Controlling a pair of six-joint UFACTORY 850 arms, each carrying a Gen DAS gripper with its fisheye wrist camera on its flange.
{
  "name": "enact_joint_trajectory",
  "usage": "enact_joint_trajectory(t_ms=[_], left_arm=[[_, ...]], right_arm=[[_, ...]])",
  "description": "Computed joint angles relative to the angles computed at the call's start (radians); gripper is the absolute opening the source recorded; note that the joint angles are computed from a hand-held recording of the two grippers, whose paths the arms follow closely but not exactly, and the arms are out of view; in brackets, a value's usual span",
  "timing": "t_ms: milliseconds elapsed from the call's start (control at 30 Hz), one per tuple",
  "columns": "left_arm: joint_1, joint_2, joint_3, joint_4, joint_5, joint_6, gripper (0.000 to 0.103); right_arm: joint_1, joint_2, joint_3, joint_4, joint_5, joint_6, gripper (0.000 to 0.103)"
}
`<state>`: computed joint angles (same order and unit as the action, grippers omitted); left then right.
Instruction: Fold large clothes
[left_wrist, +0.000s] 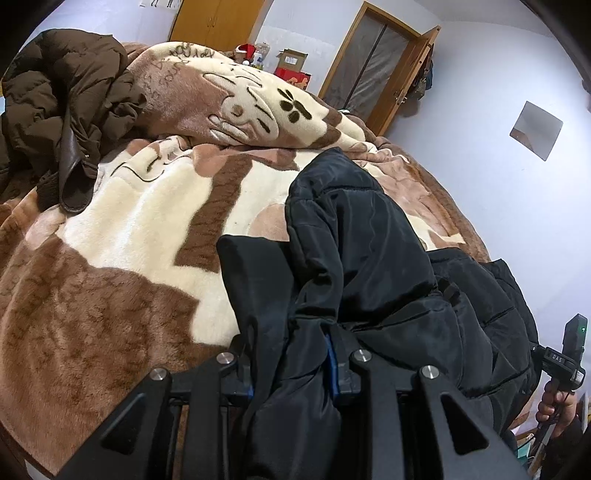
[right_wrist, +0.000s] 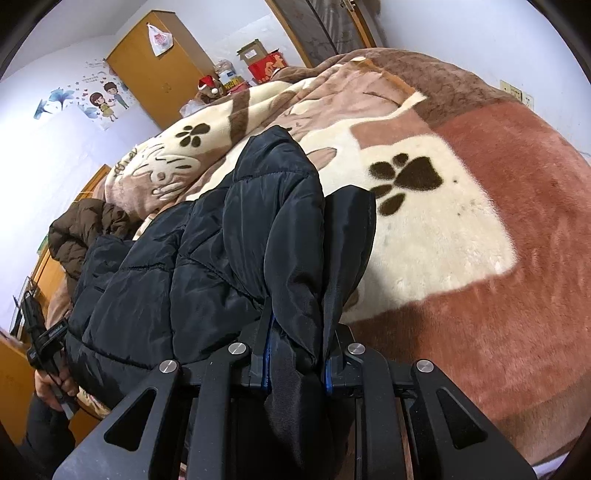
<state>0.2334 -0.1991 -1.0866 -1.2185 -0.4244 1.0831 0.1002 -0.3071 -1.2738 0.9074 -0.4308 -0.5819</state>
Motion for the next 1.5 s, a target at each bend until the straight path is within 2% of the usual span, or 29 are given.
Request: enact_joint_trajectory(t_ms=[267, 567, 833, 1000, 1100, 1133, 1167, 1200, 1233, 1333, 1400, 1500], left_arm=[[-0.036, -0.05, -0.083, -0.018, 0.01, 0.0, 0.028], [-0.062, -0.212, -0.306, 0.043, 0.012, -0.093, 0.028], [-0.014, -0.364, -0.519, 0.156, 0.017, -0.18, 0.028], [0.028, -0.455, -0.605, 0.201, 0.024, -0.21, 0.028], [0.045, -0.527, -0.653, 0.293, 0.017, -0.313, 0.029], [0.047, -0.562, -0.674, 0.372, 0.013, -0.395, 0.03], [0.05, -0.591, -0.693, 0.434, 0.003, -0.473, 0.03], [0.055, -0.612, -0.7, 0.456, -0.007, -0.515, 0.033], [0.061, -0.628, -0.699, 0.437, -0.014, -0.52, 0.037], [0.071, -0.624, -0.666, 0.353, 0.01, -0.47, 0.048], [0.077, -0.611, -0.656, 0.348, 0.003, -0.473, 0.05], [0.093, -0.569, -0.621, 0.322, 0.006, -0.463, 0.05]], right_arm=[[-0.023, -0.048, -0.075, 0.01, 0.002, -0.014, 0.02], [-0.015, -0.205, -0.308, -0.074, -0.007, 0.08, 0.02], [0.042, -0.43, -0.61, -0.136, -0.05, 0.187, 0.02], [0.085, -0.584, -0.797, -0.192, -0.096, 0.252, 0.02], [0.104, -0.674, -0.887, -0.272, -0.134, 0.345, 0.021], [0.105, -0.697, -0.906, -0.3, -0.144, 0.388, 0.024], [0.103, -0.709, -0.908, -0.314, -0.149, 0.42, 0.027], [0.096, -0.714, -0.898, -0.288, -0.152, 0.429, 0.034], [0.087, -0.711, -0.878, -0.238, -0.155, 0.414, 0.042], [0.076, -0.682, -0.833, -0.199, -0.159, 0.385, 0.051], [0.079, -0.651, -0.804, -0.242, -0.145, 0.412, 0.051], [0.096, -0.568, -0.718, -0.347, -0.066, 0.475, 0.052]])
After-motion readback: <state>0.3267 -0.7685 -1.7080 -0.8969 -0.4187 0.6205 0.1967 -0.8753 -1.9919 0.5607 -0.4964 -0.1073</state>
